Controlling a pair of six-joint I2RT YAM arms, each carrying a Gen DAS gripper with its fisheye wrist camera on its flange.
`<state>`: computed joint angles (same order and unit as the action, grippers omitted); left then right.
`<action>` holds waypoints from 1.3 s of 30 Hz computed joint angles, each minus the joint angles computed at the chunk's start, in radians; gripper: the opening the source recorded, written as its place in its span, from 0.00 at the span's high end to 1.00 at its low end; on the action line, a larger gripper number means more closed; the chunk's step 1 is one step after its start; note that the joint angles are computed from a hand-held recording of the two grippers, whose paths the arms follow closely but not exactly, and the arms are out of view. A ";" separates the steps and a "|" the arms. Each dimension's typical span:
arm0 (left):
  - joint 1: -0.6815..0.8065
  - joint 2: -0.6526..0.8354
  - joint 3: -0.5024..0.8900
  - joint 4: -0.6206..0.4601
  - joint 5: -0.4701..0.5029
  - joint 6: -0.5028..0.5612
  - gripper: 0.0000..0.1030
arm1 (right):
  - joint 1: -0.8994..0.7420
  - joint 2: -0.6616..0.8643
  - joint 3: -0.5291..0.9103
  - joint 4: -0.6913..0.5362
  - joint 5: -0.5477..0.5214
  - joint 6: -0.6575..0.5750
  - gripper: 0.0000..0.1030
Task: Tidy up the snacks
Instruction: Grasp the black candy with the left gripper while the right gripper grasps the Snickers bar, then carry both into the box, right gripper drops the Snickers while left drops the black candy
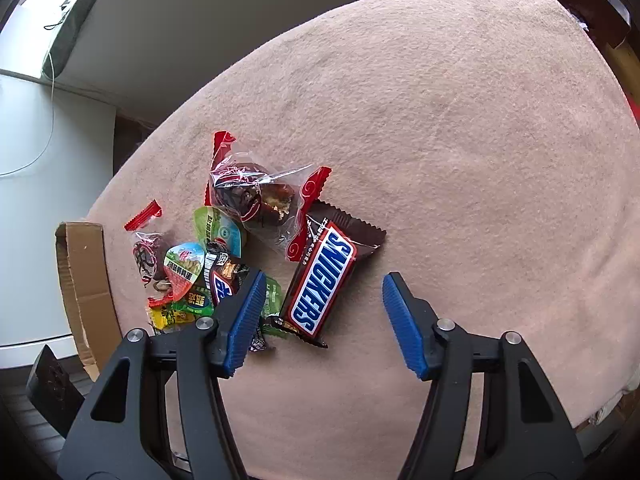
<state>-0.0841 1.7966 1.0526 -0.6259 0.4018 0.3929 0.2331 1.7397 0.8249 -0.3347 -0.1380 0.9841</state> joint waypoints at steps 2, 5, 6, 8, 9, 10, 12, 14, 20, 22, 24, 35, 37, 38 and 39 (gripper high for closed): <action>-0.011 0.001 -0.004 0.007 -0.009 0.002 0.70 | 0.018 0.038 0.039 -0.008 0.006 0.016 0.46; -0.025 0.004 -0.008 0.016 -0.016 -0.004 0.70 | 0.020 0.060 0.050 -0.008 0.004 0.022 0.52; -0.027 0.008 -0.007 0.018 -0.015 -0.008 0.70 | 0.016 0.065 0.043 0.004 0.004 0.017 0.52; -0.029 0.010 -0.011 0.022 -0.021 -0.002 0.73 | 0.013 0.061 0.040 0.002 0.004 0.006 0.52; -0.030 0.005 -0.020 0.032 -0.028 0.004 0.75 | 0.015 0.066 0.044 0.002 0.006 0.003 0.54; -0.038 0.008 -0.021 0.044 -0.033 0.003 0.76 | 0.017 0.070 0.048 -0.001 0.008 0.000 0.55; -0.037 -0.002 -0.034 0.058 -0.041 0.017 0.79 | 0.020 0.077 0.055 -0.003 0.012 -0.005 0.65; -0.036 -0.007 -0.042 0.066 -0.044 0.023 0.79 | 0.021 0.077 0.056 0.001 0.007 -0.004 0.66; -0.047 -0.008 -0.044 0.062 -0.023 -0.024 0.80 | -0.003 0.001 -0.024 0.010 -0.007 -0.049 0.70; -0.039 -0.020 -0.050 0.054 -0.016 -0.018 0.80 | -0.001 -0.017 -0.042 0.010 -0.003 -0.051 0.70; -0.031 -0.031 -0.056 0.047 -0.010 -0.012 0.80 | 0.003 -0.028 -0.053 0.010 0.002 -0.050 0.70; 0.041 -0.102 -0.067 -0.007 0.040 0.017 0.80 | 0.029 -0.148 -0.158 0.023 0.022 -0.023 0.71; 0.059 -0.111 -0.062 -0.020 0.050 0.019 0.80 | 0.040 -0.177 -0.166 0.010 0.033 -0.018 0.71; 0.068 -0.116 -0.059 -0.026 0.055 0.020 0.80 | 0.049 -0.188 -0.164 0.000 0.041 -0.017 0.71; 0.076 -0.122 -0.058 -0.030 0.058 0.019 0.80 | 0.059 -0.200 -0.161 -0.013 0.050 -0.019 0.71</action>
<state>-0.0085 1.6747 0.9950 -0.6562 0.4601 0.4121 0.2918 1.5394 0.6639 -0.3480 -0.0877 0.9653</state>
